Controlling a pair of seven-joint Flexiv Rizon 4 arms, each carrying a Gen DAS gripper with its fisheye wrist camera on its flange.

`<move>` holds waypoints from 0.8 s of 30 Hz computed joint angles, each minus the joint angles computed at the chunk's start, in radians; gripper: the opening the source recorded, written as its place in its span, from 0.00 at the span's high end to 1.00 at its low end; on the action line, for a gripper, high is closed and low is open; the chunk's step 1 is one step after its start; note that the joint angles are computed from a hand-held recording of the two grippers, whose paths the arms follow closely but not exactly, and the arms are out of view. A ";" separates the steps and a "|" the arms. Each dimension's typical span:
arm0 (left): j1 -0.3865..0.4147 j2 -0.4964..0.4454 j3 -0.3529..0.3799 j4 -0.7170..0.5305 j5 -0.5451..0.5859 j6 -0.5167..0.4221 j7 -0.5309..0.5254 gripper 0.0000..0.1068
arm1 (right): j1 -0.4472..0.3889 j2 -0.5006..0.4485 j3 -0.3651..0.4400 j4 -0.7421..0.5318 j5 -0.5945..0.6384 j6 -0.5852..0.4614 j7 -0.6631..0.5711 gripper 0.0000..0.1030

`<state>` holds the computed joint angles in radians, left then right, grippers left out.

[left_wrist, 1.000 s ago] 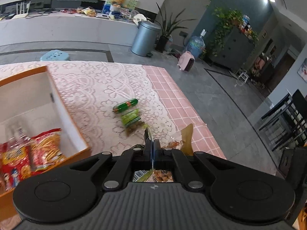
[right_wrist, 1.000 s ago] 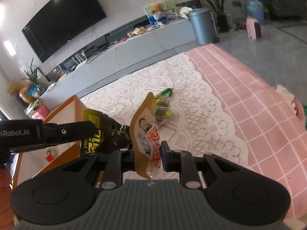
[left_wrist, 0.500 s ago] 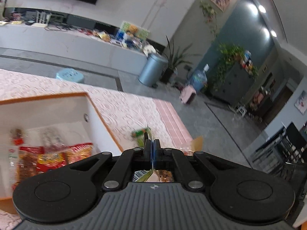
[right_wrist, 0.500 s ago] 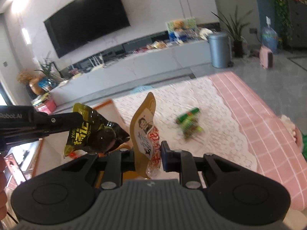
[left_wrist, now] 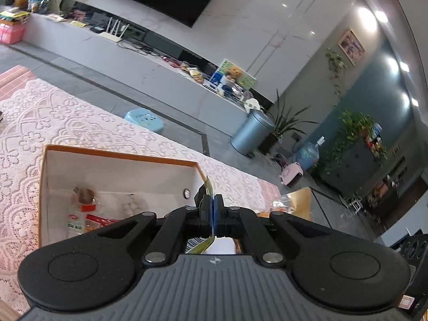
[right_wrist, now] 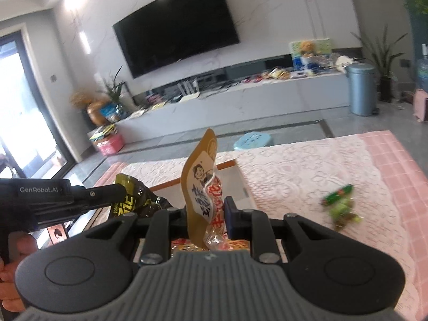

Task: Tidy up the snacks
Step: 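Lower the tan bag and dark green bag into the box and open both tools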

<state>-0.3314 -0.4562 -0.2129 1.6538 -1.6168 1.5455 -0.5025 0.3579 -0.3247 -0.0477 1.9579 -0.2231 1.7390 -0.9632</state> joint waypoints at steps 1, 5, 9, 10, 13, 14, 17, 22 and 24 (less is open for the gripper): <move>0.005 -0.006 0.002 -0.003 -0.002 -0.003 -0.001 1.00 | -0.039 -0.023 0.050 -0.033 -0.008 -0.024 -0.012 0.82; 0.033 -0.044 0.000 -0.015 0.070 0.015 -0.067 1.00 | -0.117 -0.103 0.161 -0.146 -0.029 -0.119 -0.066 0.82; 0.087 -0.093 -0.013 -0.028 0.187 0.001 -0.171 1.00 | -0.151 -0.180 0.218 -0.248 -0.020 -0.210 -0.126 0.82; 0.095 -0.108 -0.010 -0.035 0.224 0.000 -0.204 1.00 | -0.153 -0.202 0.222 -0.277 -0.020 -0.236 -0.143 0.82; 0.118 -0.143 0.015 -0.051 0.346 -0.047 -0.337 1.00 | -0.150 -0.255 0.229 -0.358 -0.011 -0.309 -0.188 0.82; 0.125 -0.153 0.020 -0.057 0.378 -0.061 -0.371 1.00 | -0.143 -0.272 0.223 -0.383 -0.012 -0.333 -0.200 0.82; 0.105 -0.191 0.086 -0.078 0.523 -0.067 -0.508 1.00 | -0.097 -0.314 0.169 -0.443 -0.036 -0.394 -0.213 0.82; 0.125 -0.215 0.100 -0.086 0.632 -0.079 -0.601 1.00 | -0.050 -0.387 0.114 -0.546 -0.076 -0.491 -0.224 0.82; 0.121 -0.227 0.122 -0.093 0.686 -0.083 -0.641 1.00 | -0.031 -0.411 0.092 -0.581 -0.091 -0.533 -0.217 0.82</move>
<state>-0.2105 -0.6830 -0.0907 1.5604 -0.9309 1.4627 -1.1439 0.3264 -0.7353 0.0438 1.3771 -0.3140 1.2062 -1.1804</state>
